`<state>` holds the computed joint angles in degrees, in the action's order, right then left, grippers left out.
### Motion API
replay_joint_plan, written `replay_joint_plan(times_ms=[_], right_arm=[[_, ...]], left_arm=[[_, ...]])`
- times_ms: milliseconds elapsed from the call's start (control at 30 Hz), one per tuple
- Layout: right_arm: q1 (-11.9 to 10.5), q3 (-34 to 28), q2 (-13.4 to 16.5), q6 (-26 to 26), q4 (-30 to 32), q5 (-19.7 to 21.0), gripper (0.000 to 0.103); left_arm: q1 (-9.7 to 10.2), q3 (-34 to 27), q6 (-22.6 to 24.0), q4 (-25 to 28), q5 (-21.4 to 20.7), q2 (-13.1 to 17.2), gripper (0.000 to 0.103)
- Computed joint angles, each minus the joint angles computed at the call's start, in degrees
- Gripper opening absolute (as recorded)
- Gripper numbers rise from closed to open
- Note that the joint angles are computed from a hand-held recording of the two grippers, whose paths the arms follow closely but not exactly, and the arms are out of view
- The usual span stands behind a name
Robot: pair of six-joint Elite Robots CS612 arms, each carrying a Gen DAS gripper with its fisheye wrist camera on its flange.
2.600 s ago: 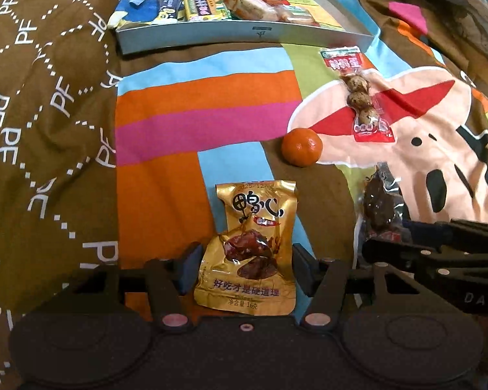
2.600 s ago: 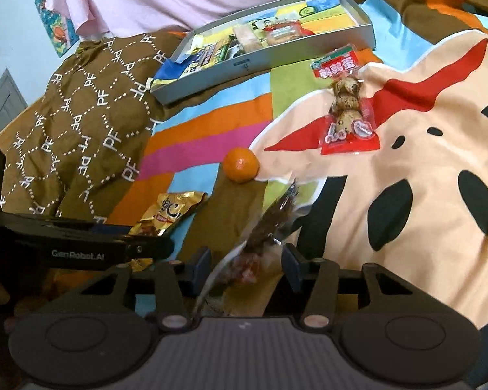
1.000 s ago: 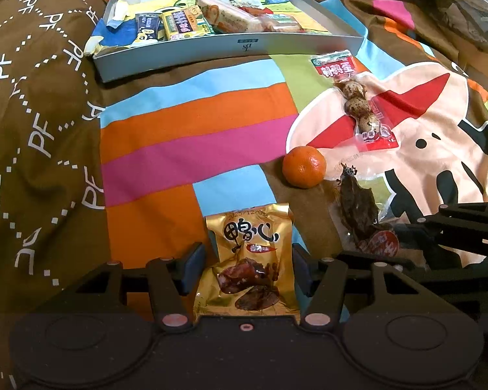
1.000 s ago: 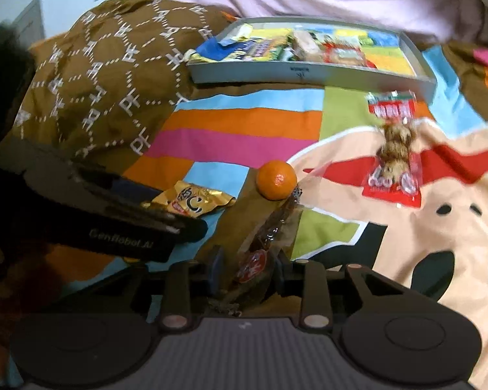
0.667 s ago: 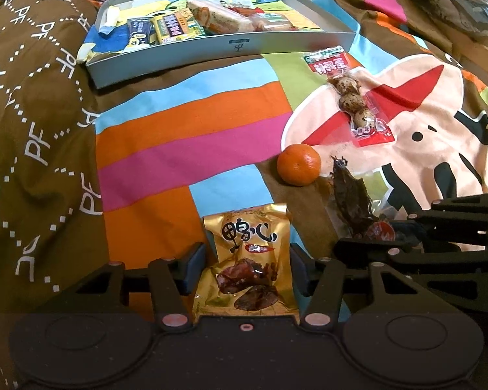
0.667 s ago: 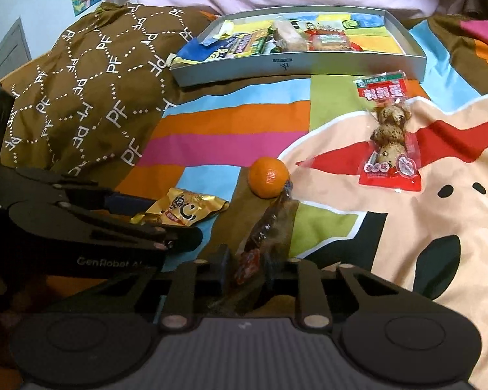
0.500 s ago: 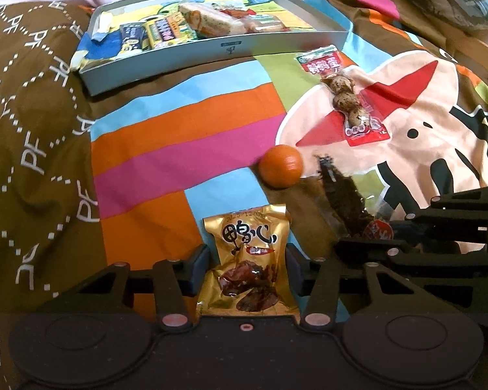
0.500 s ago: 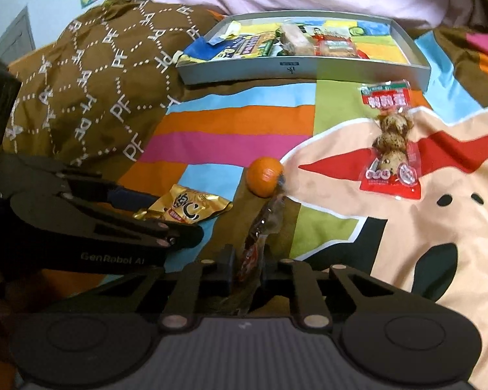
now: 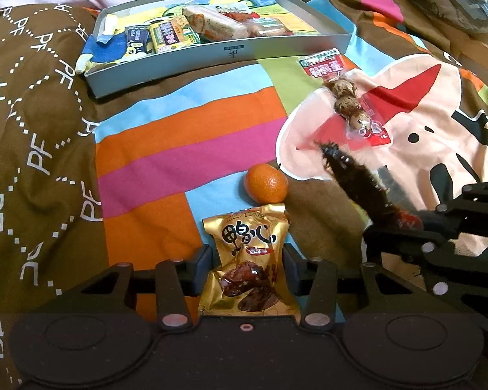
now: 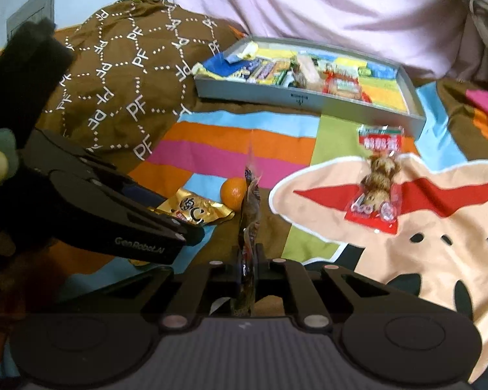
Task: Organize snacks
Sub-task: 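Lift the jerky pack with the right tool while the left tool holds the gold pouch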
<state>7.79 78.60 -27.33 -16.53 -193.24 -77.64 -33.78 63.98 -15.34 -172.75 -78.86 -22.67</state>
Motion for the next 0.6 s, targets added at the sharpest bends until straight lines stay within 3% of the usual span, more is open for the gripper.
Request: replay_joint_plan(times_ms=[367, 600], right_arm=[[-1.08, 3.06, -1.33, 1.25, -4.76, 1.67, 0.007], [-1.96, 5.82, -2.34, 2.69, -8.10, 3.55, 0.007]], left_arm=[[-0.28, 1.10, -3.30, -0.35, -1.46, -1.16, 0.048], [-1.03, 3.77, -7.00, -2.27, 0.15, -3.01, 0.048]])
